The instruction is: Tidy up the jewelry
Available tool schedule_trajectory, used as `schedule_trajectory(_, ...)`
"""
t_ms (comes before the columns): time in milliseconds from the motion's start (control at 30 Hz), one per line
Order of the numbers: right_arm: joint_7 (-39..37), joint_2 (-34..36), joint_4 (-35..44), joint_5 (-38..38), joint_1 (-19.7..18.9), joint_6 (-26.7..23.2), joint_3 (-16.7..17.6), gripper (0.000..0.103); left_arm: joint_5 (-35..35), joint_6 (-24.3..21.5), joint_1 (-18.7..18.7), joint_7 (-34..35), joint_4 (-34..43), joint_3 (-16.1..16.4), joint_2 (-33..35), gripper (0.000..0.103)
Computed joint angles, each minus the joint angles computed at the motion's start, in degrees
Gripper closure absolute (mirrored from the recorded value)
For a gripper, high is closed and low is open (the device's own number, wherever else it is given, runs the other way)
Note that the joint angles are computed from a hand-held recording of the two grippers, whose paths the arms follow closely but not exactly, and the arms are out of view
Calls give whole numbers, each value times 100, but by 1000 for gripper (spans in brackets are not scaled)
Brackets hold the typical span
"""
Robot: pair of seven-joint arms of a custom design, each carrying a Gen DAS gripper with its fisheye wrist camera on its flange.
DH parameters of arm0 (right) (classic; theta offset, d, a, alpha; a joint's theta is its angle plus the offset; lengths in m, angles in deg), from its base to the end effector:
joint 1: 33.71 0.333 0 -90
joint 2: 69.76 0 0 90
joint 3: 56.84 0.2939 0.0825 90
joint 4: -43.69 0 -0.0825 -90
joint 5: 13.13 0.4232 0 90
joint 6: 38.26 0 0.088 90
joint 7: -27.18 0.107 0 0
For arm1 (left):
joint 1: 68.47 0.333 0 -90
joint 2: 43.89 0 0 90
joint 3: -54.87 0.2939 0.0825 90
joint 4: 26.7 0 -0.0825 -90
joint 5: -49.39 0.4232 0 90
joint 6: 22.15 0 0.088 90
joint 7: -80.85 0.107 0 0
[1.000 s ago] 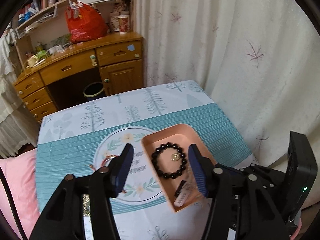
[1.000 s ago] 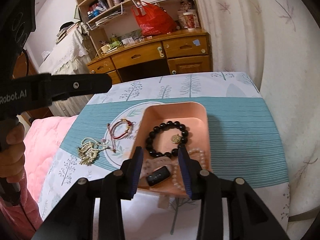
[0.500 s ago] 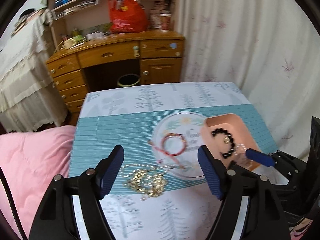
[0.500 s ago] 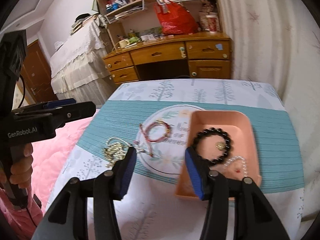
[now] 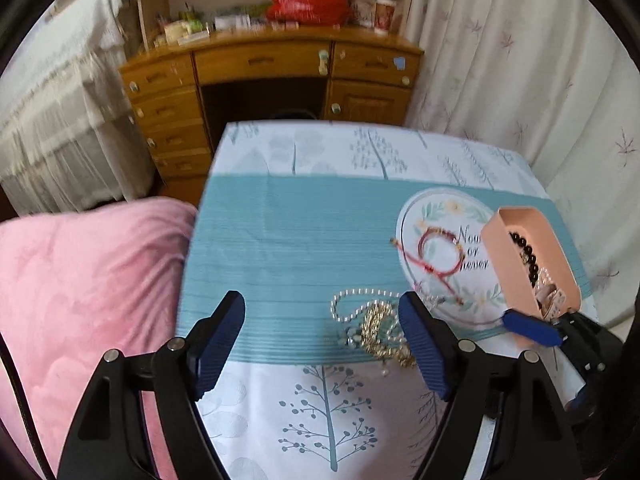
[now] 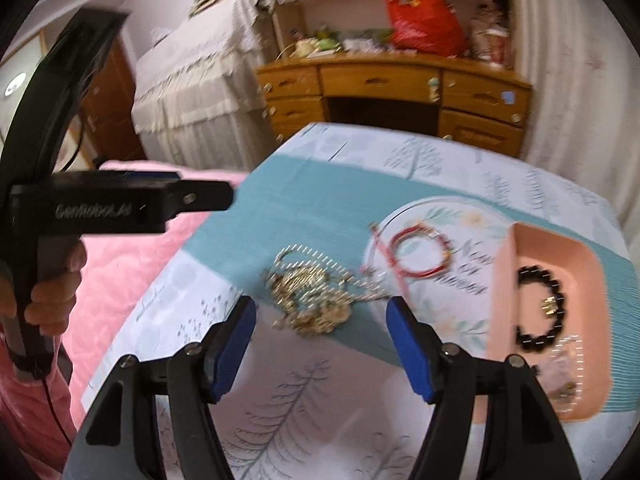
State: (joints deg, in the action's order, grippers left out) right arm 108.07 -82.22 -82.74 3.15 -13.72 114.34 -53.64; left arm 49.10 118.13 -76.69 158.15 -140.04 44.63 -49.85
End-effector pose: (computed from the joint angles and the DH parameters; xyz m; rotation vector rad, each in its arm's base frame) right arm 0.5289 0.2193 0.5114 -2.0323 1.4071 -0.3290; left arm 0.5799 -0.1971 0.5431 -1.8523 2.0517 -0.6990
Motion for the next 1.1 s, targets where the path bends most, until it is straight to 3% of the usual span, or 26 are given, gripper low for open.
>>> schedule_trajectory(100, -32, 174, 7, -153, 24, 10, 80, 35, -503, -71, -7, 359, 64, 76, 207, 29)
schedule_trajectory(200, -139, 239, -65, -153, 57, 127, 89, 35, -824, -204, -3, 607, 251, 69, 485, 40)
schedule_trajectory(367, -127, 353, -73, -192, 16, 114, 83, 35, -437, -471, -25, 435, 655, 1, 994, 60)
schedule_trajectory(567, -202, 493, 20, -96, -15, 20, 63, 35, -287, -633, -45, 377, 967, -35, 1378, 70)
schedule_trajectory(767, -112, 761, 252, -266, -37, -33, 147, 35, -345, -527, -24, 442, 931, -38, 1442, 89)
schedule_trajectory(1033, 572, 1042, 466, -1471, -62, 58, 285, 35, 105, -218, -19, -16, 798, 63, 1415, 96)
schedule_trajectory(1100, 501, 1078, 485, -1455, -47, 119, 277, 39, 81, -140, 21, -47, 744, 69, 1391, 97)
